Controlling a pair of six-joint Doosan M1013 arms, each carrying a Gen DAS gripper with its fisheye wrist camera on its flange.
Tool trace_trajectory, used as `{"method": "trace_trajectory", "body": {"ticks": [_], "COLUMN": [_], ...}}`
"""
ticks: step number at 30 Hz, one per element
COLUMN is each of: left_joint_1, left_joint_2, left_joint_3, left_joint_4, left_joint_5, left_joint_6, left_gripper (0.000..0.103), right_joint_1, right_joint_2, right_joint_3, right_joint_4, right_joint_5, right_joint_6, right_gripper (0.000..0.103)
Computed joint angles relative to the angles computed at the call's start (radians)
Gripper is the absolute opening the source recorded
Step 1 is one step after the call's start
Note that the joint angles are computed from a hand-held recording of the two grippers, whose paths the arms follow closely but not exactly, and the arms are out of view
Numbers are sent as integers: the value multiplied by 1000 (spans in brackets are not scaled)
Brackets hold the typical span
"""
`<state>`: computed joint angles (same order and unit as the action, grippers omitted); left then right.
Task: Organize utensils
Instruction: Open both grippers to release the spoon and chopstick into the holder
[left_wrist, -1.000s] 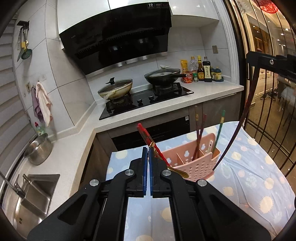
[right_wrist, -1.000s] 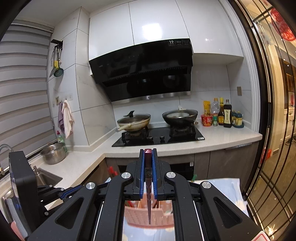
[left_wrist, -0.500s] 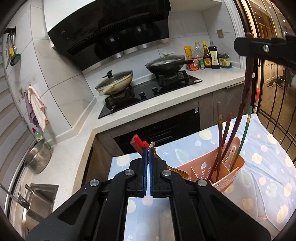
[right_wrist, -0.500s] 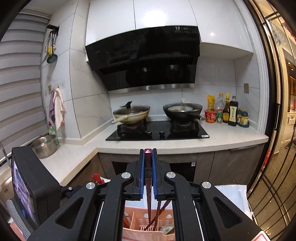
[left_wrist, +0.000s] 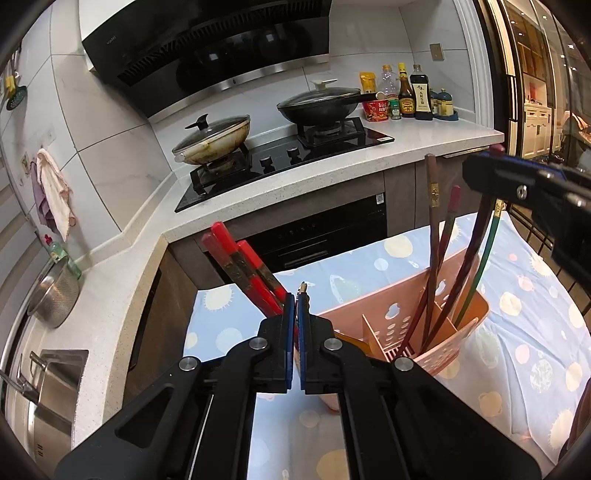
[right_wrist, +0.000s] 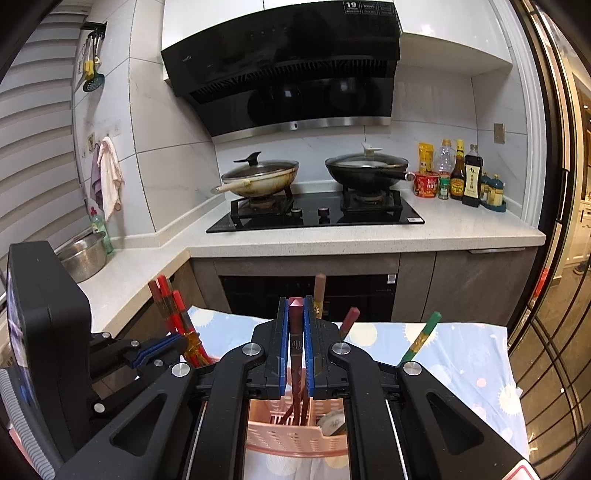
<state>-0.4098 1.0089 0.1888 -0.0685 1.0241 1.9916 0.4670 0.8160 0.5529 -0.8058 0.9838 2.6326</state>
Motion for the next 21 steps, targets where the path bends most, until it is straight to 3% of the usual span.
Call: {"method": "trace_trajectory", "body": {"ticks": [4, 7, 8, 9, 10, 12, 19, 21], "left_joint_1": [-1, 0, 1, 2, 3, 3, 18, 19], "left_joint_2": [-10, -37, -41, -49, -68, -106, -190, -221], "left_joint_3": [23, 73, 79, 92, 130, 204, 354, 412], "left_joint_4": [-13, -29, -37, -39, -38, -27, -89, -94], "left_joint_5": [-1, -28, -29, -37, -66, -124, -184, -219], "left_joint_6": [-1, -13, -21, -36, -45, -62, -57, -56], "left_gripper": [4, 9, 13, 32, 48, 56, 61, 70], "right_joint_1": [-6, 0, 2, 4, 6, 9, 26, 32], "right_joint_2": [-16, -30, -39, -50, -56, -70, -129, -141], "right_joint_3": [37, 68, 85, 105, 116, 137, 243, 265], "right_joint_4": [30, -1, -12, -24, -27, -28, -42, -36], "right_joint_5": [-10, -4, -8, -14, -14, -15, -20, -17], "right_joint_6": [14, 42, 61, 81, 87, 91, 166, 182], "right_gripper": [10, 28, 39, 42, 42, 43, 50, 52]}}
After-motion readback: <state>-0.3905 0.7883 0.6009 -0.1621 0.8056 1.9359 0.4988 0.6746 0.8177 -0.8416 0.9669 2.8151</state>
